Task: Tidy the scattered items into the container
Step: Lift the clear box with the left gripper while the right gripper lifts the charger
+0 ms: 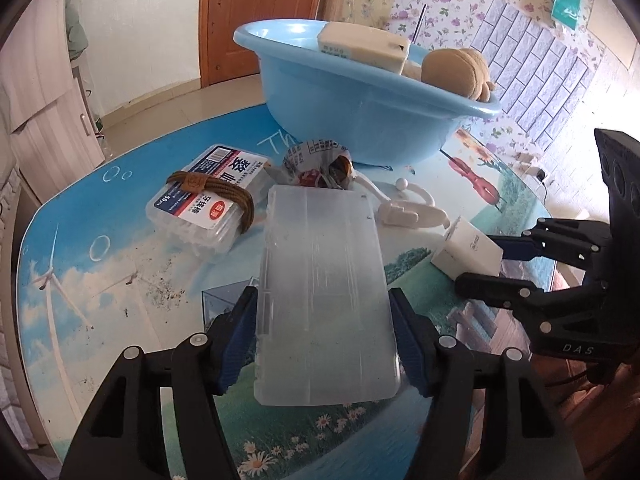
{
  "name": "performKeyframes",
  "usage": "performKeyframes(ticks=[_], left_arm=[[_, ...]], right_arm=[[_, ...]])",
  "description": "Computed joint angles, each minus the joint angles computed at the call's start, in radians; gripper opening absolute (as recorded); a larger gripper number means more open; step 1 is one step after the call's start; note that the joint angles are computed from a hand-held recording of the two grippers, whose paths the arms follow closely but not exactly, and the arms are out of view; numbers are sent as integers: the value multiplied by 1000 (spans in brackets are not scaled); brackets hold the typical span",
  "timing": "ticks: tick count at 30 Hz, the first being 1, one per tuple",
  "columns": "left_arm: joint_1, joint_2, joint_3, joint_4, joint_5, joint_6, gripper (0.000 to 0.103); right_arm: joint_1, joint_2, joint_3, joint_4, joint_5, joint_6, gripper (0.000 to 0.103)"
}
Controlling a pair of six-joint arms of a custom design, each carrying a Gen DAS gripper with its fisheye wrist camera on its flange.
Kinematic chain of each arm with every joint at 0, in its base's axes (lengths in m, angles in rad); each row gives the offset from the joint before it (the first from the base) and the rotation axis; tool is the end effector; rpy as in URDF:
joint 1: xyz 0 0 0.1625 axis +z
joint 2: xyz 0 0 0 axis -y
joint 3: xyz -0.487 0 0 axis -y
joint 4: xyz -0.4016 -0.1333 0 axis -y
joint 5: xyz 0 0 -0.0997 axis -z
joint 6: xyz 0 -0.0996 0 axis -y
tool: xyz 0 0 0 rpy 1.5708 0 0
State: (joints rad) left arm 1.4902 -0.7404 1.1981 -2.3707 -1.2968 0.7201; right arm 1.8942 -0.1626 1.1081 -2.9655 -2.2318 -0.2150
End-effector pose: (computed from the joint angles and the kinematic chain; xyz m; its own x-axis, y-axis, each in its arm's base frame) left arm 0.0916 -0.8560 0.2567 -0.6768 0.6094 -0.4129 0.6946 0.7144 -0.0842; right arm 0.3352 -0.7731 -0.1118 -0.7529 -0.1804 0.6329 -0.4574 0.8348 -0.3063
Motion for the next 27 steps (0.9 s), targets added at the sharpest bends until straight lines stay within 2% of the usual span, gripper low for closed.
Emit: performKeyframes(ticks=[15, 27], left_arm=[[-4, -49, 42, -44, -29, -4, 63], [-2, -46, 64, -33, 21, 7, 63]], right_arm=[[12, -5, 11, -53, 2, -26, 38], [8, -7, 19, -46, -3, -15, 38]])
